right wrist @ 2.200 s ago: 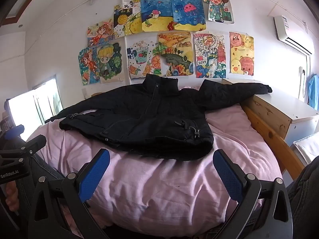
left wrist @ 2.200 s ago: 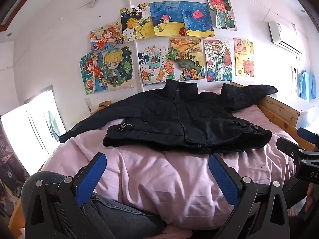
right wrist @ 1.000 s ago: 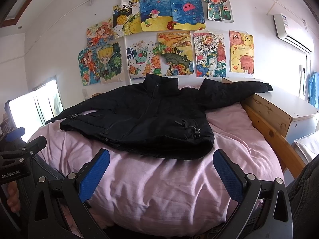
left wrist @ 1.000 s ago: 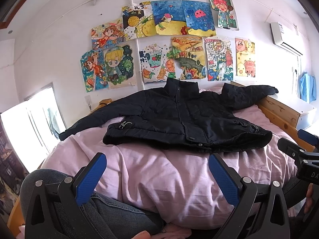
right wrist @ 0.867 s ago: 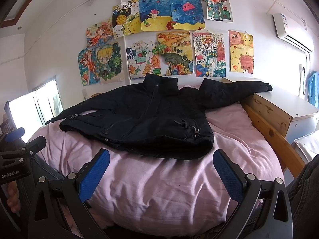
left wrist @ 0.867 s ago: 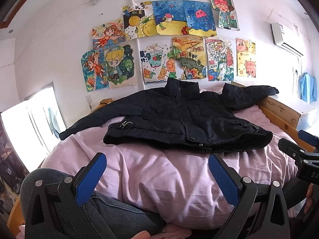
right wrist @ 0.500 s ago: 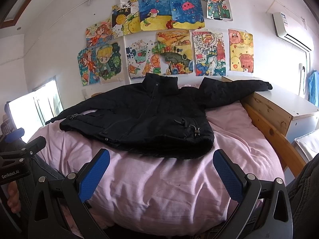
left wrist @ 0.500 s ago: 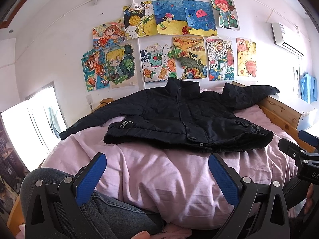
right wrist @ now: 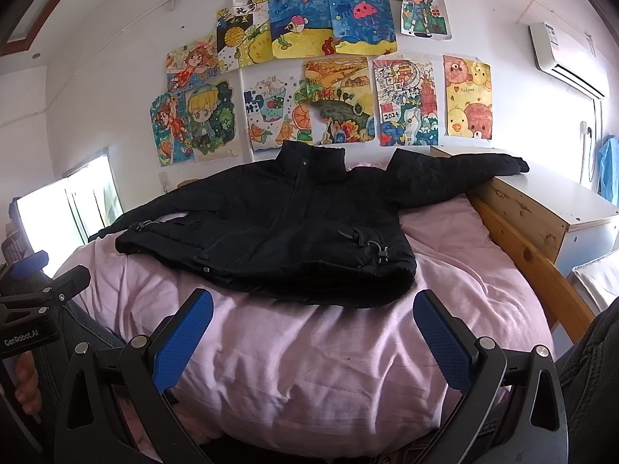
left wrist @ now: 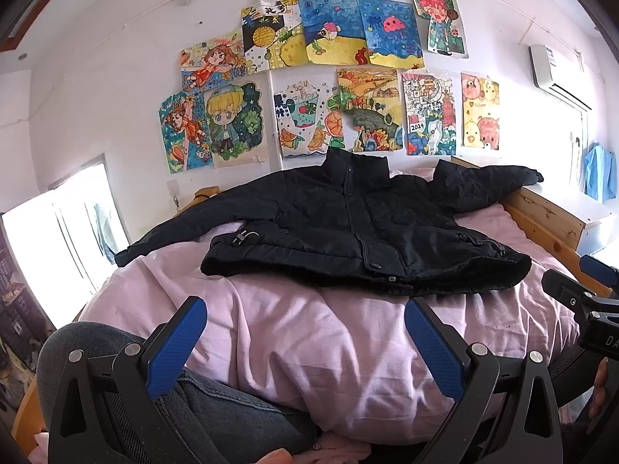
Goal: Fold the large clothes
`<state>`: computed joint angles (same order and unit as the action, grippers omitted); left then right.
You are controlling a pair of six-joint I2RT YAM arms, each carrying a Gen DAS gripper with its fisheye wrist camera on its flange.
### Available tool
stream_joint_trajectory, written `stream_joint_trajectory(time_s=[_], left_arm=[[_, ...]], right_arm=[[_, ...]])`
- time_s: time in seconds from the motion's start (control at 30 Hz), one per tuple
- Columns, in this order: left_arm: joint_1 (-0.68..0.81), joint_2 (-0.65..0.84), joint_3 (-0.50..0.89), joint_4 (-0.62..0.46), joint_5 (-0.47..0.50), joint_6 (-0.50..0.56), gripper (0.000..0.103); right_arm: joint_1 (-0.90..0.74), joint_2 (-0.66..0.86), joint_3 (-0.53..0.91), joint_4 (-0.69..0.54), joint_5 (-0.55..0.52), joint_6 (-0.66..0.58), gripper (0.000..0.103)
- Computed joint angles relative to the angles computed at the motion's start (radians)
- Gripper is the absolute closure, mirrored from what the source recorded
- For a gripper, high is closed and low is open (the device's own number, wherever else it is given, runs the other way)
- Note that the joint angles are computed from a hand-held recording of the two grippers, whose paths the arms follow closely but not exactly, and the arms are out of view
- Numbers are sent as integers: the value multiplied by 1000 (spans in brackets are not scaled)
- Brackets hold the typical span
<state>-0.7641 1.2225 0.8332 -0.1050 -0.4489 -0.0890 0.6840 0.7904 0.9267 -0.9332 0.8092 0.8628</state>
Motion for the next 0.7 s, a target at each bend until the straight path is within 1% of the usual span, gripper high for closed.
stream_joint_trajectory(time_s=[0.17,0.27,0.6,0.7], left_arm=[[-1,1,6,-9,2,-4,0],[39,-3,-8,6,39,12,0],[36,-1,-5,0,36,7,0],[43,4,-1,-15,64,5,0]], right_arm=[[2,1,0,-1,1,3,1],[0,0,0,-1,-2,3,1],[3,1,-2,-1,-3,10,1],[0,8,0,1,-13,10,1]])
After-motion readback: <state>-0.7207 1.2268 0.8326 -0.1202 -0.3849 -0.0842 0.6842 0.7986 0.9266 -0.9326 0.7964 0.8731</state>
